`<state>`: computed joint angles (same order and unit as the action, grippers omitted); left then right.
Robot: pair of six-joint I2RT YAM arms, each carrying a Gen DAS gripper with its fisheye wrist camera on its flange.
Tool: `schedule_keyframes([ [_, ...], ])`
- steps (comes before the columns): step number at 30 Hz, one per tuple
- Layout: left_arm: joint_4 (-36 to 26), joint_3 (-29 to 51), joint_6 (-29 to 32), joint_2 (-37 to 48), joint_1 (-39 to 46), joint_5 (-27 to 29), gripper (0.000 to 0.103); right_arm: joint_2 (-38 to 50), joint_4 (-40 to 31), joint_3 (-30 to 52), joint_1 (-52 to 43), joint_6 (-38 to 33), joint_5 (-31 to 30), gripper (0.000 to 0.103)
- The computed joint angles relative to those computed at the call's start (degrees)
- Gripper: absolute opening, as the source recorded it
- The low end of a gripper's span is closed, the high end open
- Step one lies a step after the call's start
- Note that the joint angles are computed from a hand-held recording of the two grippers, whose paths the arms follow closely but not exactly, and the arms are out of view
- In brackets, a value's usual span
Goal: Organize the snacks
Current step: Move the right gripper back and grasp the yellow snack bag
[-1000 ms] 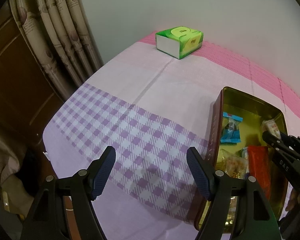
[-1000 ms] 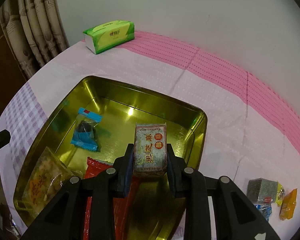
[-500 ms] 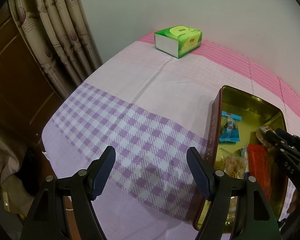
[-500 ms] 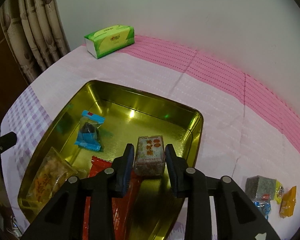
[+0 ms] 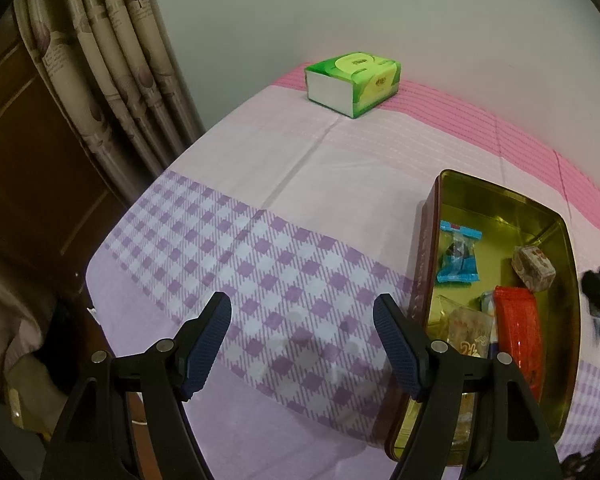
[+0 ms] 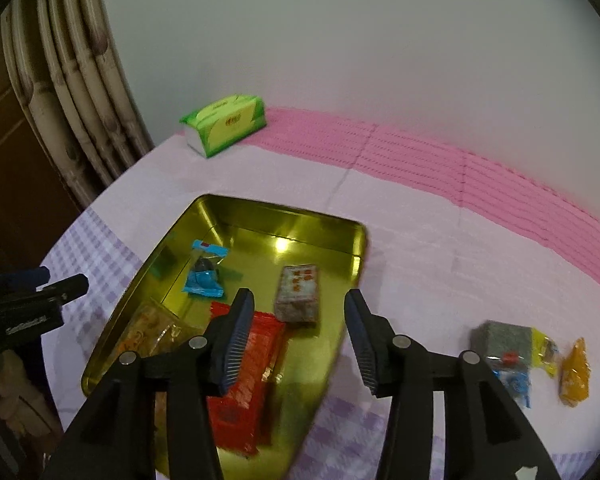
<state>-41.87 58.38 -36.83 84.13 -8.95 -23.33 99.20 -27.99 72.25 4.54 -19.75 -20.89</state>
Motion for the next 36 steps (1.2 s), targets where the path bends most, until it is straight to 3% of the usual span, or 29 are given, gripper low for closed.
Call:
schedule_keyframes([
  [8,-0.4,0.4,-0.1,0.2,-0.1,0.0,0.074,0.9,-0.9,3.8,-10.9,-1.1,-1.8,0.047],
  [18,-0.4,0.2,1.1,-0.1,-0.4,0.0,0.074,12.5,-2.4,16.4,-26.4,-2.1,0.8,0.053],
  [29,0.5,1.5,2.1,-0.1,-5.3,-1.6,0.074,19.9,-0.4,18.4,-30.8,-6.7,1.4,0.059],
  [36,-2.5,8.5,1.1,5.1,-11.4,-1.9,0.074,24.1,0.5,21.2,-30.5,-7.1,0.7,0.059],
])
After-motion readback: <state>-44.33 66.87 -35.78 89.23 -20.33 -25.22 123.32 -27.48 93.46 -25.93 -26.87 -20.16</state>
